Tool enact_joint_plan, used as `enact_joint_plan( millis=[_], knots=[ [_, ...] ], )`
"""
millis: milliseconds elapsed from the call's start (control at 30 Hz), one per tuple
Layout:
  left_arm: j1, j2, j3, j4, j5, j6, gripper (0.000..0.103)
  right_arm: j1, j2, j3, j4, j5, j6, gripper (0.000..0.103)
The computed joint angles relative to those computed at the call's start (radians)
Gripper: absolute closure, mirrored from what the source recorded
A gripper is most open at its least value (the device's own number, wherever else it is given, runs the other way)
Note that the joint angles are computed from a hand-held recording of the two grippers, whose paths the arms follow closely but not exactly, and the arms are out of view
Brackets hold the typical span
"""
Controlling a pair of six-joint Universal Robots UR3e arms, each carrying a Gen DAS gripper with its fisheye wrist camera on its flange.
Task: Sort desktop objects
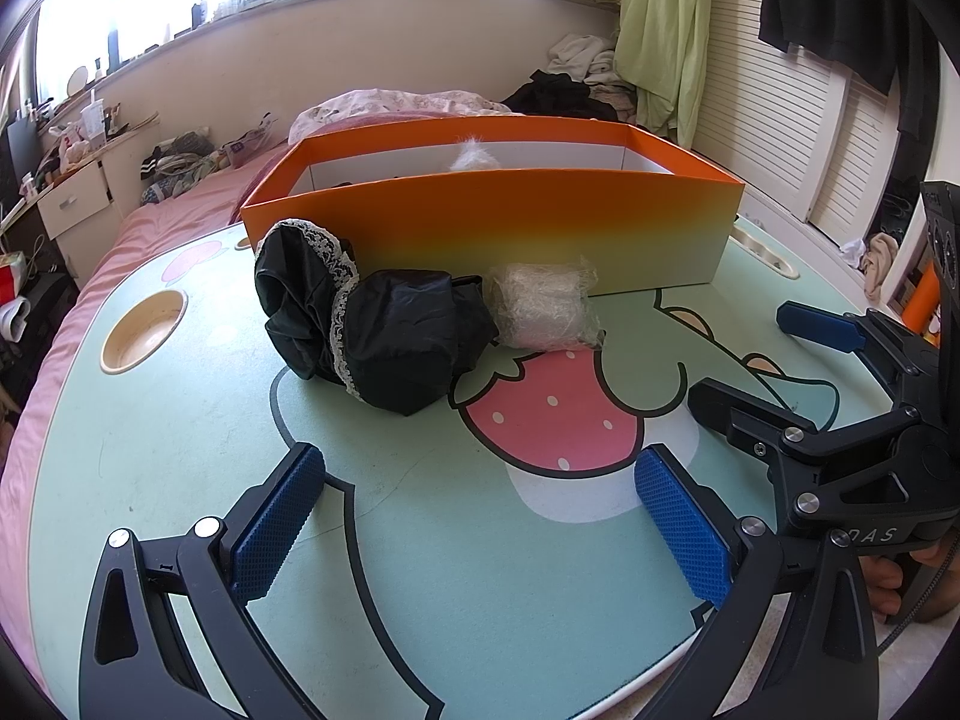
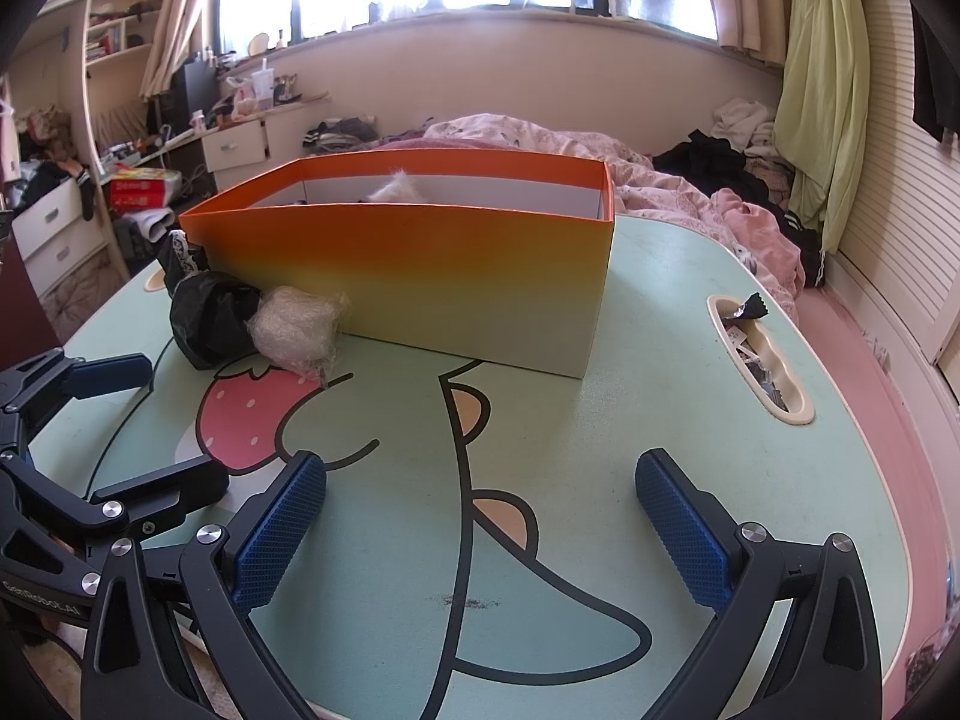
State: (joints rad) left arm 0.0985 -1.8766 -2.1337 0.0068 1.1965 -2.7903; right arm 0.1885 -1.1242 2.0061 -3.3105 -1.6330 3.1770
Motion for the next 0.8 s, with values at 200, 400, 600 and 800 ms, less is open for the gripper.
enact_joint_plan(
  millis=[200, 400, 600, 800],
  knots=[
    [0.001, 0.0, 0.0, 0.0, -0.001, 0.001, 0.0, 0.001, 0.001, -0.002, 0.001, -0.001, 0.001, 0.0],
    [0.002, 0.001, -0.001, 0.0, -0.002, 0.002, 0.0, 0.001, 0.001, -0.001, -0.001, -0.001, 0.0, 0.0],
    [0.013, 0.012, 0.002, -0.026, -0.039, 0.003, 0.0, 0.0, -0.007, -0.004, 0.008, 0.006, -0.003, 0.0],
    [0.101, 0.051, 0.036, -0.083, -0.142, -0.014, 0.019, -0.004, -0.013, -0.01, 0.019, 0.013, -0.005, 0.0]
  ],
)
